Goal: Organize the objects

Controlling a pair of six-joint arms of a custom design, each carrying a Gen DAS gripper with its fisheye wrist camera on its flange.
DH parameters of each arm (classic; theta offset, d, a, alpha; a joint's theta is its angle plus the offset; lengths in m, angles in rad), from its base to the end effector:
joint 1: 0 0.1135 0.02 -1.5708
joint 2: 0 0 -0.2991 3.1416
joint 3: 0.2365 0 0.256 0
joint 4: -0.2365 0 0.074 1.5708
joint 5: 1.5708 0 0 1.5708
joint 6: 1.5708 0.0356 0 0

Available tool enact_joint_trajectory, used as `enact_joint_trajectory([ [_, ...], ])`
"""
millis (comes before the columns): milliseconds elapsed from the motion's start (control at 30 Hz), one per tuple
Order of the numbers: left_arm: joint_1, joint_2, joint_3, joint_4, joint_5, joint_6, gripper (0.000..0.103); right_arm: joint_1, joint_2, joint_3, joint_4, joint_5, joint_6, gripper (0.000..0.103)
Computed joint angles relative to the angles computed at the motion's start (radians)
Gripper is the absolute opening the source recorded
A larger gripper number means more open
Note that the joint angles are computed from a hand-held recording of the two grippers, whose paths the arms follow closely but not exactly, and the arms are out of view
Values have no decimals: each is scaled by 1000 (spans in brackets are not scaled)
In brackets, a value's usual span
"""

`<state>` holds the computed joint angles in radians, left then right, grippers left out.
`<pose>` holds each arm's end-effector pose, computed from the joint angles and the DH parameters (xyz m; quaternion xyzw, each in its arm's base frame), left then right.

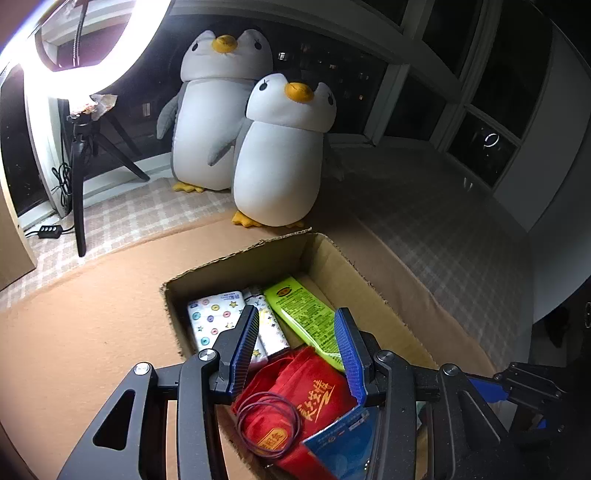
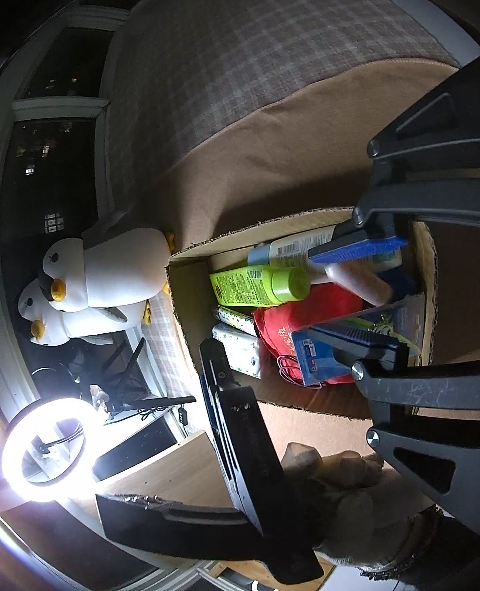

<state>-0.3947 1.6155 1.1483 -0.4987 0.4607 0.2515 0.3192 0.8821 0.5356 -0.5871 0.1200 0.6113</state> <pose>0.3104 -0.1464 0.2667 0.3596 0.8597 -0.2381 0.2737 0.1432 0.0428 0.2284 0.1565 0.9351 0.0894 0.3050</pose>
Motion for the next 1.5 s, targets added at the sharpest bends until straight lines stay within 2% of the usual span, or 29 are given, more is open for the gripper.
enact_joint_trajectory([
  [200, 64, -35, 7, -43, 29, 41, 46, 42, 22, 8, 5, 23, 46, 31],
  [267, 102, -53, 7, -67, 48, 66, 49, 74, 36, 14, 7, 42, 72, 34],
  [367, 161, -76, 13, -108, 74, 106, 60, 140, 58, 26, 9, 84, 125, 44],
  [433, 202, -88, 21, -138, 91, 135, 72, 188, 76, 37, 8, 118, 165, 47],
  [500, 248, -101, 28, -167, 104, 165, 79, 232, 98, 51, 11, 141, 204, 51],
  [567, 301, -107, 39, -203, 125, 201, 82, 275, 127, 67, 16, 158, 238, 57],
  [800, 495, -99, 83, -324, 177, 330, 95, 412, 238, 137, 29, 225, 341, 64],
  [1033, 710, -52, 168, -472, 224, 505, 98, 514, 358, 208, 73, 241, 423, 65],
  [1267, 917, 12, 277, -614, 260, 696, 99, 593, 482, 297, 114, 259, 448, 66],
  [1500, 1075, 85, 370, -691, 271, 809, 99, 661, 608, 406, 139, 279, 448, 68],
])
